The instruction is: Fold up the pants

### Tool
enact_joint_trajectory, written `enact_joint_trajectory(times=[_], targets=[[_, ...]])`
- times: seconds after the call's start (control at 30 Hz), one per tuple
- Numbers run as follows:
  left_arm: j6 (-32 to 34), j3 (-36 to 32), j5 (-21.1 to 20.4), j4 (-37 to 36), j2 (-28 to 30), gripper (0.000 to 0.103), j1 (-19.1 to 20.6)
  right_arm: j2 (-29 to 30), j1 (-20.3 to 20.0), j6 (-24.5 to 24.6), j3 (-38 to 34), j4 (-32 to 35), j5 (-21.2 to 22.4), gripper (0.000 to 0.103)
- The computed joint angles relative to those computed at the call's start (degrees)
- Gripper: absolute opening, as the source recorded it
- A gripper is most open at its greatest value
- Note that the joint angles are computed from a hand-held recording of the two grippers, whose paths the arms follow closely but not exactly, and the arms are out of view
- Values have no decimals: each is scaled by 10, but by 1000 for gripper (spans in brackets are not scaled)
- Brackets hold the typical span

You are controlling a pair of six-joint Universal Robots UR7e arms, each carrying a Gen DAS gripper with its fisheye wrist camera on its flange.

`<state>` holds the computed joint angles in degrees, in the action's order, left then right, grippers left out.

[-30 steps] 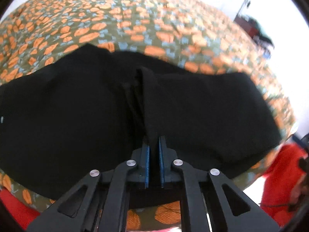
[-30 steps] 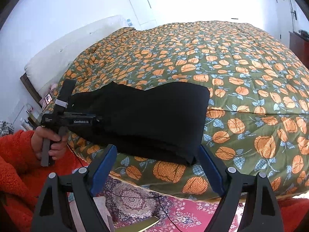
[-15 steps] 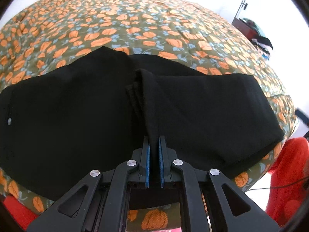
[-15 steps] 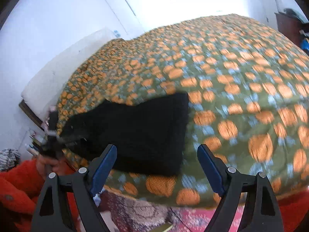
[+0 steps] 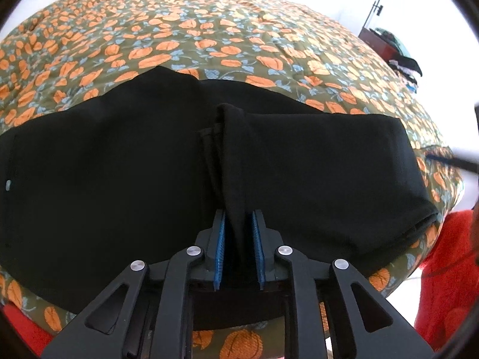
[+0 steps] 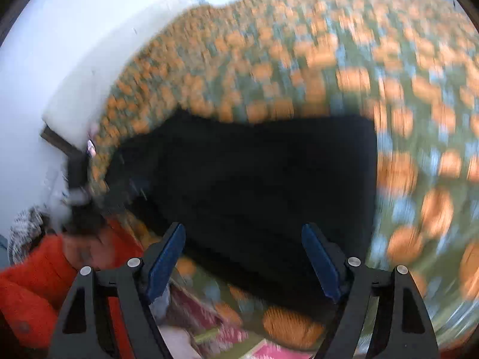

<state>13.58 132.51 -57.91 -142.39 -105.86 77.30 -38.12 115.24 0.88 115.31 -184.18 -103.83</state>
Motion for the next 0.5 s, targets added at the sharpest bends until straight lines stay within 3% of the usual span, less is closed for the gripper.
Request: enact_joint_trajectory(times=[0.13, 0.2, 0.27, 0.3, 0.33, 0.37, 0.5], targets=[[0, 1, 2, -2, -1, 19, -1, 16, -26, 32, -52, 18, 6, 81], [1, 1, -8, -1, 0, 25, 2, 34, -50, 64, -73, 62, -26, 80], [1, 3, -3, -1, -1, 41, -2, 40, -63, 75, -62, 46, -26, 73], [1, 6, 3, -2, -3, 49, -6, 37, -62, 74, -57, 31, -25, 72], [-2, 10, 15, -3, -5, 64, -11, 30, -52, 79, -48, 17, -33, 72], [-1, 12, 19, -7, -7, 68, -13, 22, -41, 80, -39, 4, -42, 72], [-14, 2, 16, 5, -5, 68, -7, -7, -13, 59, 9, -50, 4, 78]])
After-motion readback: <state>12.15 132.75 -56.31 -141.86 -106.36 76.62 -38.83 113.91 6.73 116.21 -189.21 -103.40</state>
